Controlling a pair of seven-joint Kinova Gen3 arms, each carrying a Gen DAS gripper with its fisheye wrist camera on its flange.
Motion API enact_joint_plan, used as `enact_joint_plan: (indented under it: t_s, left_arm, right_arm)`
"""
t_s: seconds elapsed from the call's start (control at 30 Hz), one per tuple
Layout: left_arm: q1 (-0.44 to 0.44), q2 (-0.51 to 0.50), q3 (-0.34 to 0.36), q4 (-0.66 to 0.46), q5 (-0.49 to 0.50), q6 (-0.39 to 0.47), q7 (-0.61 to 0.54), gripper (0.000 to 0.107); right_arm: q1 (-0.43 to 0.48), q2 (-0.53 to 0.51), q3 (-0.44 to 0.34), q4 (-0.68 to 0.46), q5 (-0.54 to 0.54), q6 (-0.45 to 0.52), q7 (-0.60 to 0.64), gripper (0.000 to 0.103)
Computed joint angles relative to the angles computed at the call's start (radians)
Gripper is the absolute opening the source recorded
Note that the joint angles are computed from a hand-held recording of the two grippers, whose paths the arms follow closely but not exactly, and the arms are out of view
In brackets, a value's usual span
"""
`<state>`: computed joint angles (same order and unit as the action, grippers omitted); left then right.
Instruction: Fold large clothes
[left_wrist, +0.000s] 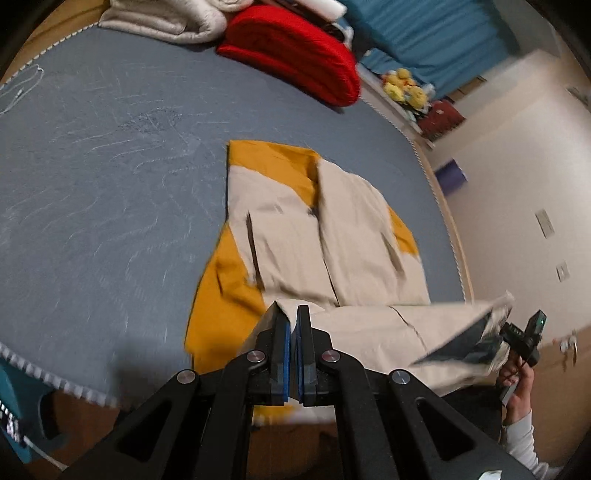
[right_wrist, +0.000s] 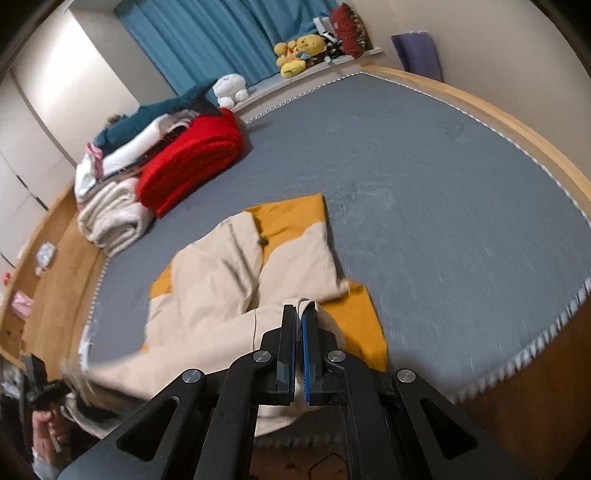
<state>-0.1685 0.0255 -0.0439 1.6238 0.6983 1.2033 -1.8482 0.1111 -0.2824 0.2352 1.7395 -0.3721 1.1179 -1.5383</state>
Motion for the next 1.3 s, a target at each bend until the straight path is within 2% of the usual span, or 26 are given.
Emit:
enact_joint_plan:
  t_s: [0.07,0.13,0.2,0.27,0.3,0.37,0.43,0.6,0.67,0.77,0.83,0.9,1.0,1.07,1.17,1.3]
  left_arm:
    - [0.040,0.070,0.012,-0.043,-0.035,-0.068,0.025,0.001]
    - [0.023,0.139,0.048,-0.062,-0.035,-0.117,0.047,0.002]
    - [0.051,0.188,0.034,-0.061,-0.050,-0.158,0.077,0.002]
    - [0.047,0.235,0.050,-0.088,-0.083,-0.145,0.127,0.002]
    - [0.024,0.243,0.079,-0.093,-0.082,-0.150,0.127,0.002]
    - [0.027,0.251,0.095,-0.112,-0.109,-0.148,0.117,0.003]
    - [0.025,0.263,0.090,-0.121,-0.102,-0.135,0.122,0.005]
    - [-0.058,0.227,0.106,-0.053,0.027,-0.169,0.043,0.015]
    - [-0.057,0.196,0.095,-0.033,0.030,-0.199,0.036,0.027]
    - [-0.069,0.164,0.083,-0.004,0.060,-0.202,-0.006,0.035]
    - [-0.055,0.174,0.077,-0.020,0.032,-0.186,0.009,0.039]
    - [-0.032,0.195,0.076,-0.045,-0.019,-0.170,0.049,0.043]
    - [0.007,0.236,0.077,-0.092,-0.122,-0.135,0.136,0.045]
    - [0.023,0.264,0.079,-0.118,-0.168,-0.114,0.190,0.045]
    - [0.027,0.295,0.087,-0.142,-0.191,-0.104,0.238,0.045]
    - [0.035,0.319,0.105,-0.162,-0.212,-0.099,0.255,0.045]
  right_arm:
    - [-0.072,0.093,0.038,-0.017,0.017,-0.059,-0.008,0.003]
    - [-0.147,0.185,0.078,-0.027,0.037,-0.136,-0.020,0.003]
    - [-0.149,0.278,0.073,-0.037,0.024,-0.183,-0.013,0.003]
    - [-0.090,0.370,-0.001,-0.080,0.051,-0.172,-0.039,0.003]
    - [-0.067,0.398,-0.047,-0.093,0.089,-0.170,-0.063,0.003]
    - [-0.021,0.446,-0.128,-0.122,0.137,-0.164,-0.126,0.003]
    - [0.004,0.471,-0.164,-0.135,0.147,-0.173,-0.163,0.004]
    - [0.059,0.498,-0.177,-0.139,0.081,-0.172,-0.153,0.012]
    - [0.077,0.474,-0.176,-0.119,0.061,-0.203,-0.146,0.015]
    - [0.085,0.420,-0.169,-0.080,0.062,-0.249,-0.143,0.027]
    - [0.097,0.393,-0.164,-0.057,0.036,-0.270,-0.118,0.043]
    - [0.101,0.387,-0.160,-0.052,0.028,-0.260,-0.083,0.052]
    - [0.098,0.414,-0.146,-0.072,0.028,-0.198,-0.052,0.054]
    - [0.104,0.466,-0.154,-0.106,0.049,-0.118,-0.061,0.054]
    - [0.111,0.536,-0.160,-0.151,0.067,-0.021,-0.071,0.054]
    - [0.113,0.578,-0.181,-0.178,0.074,0.019,-0.043,0.054]
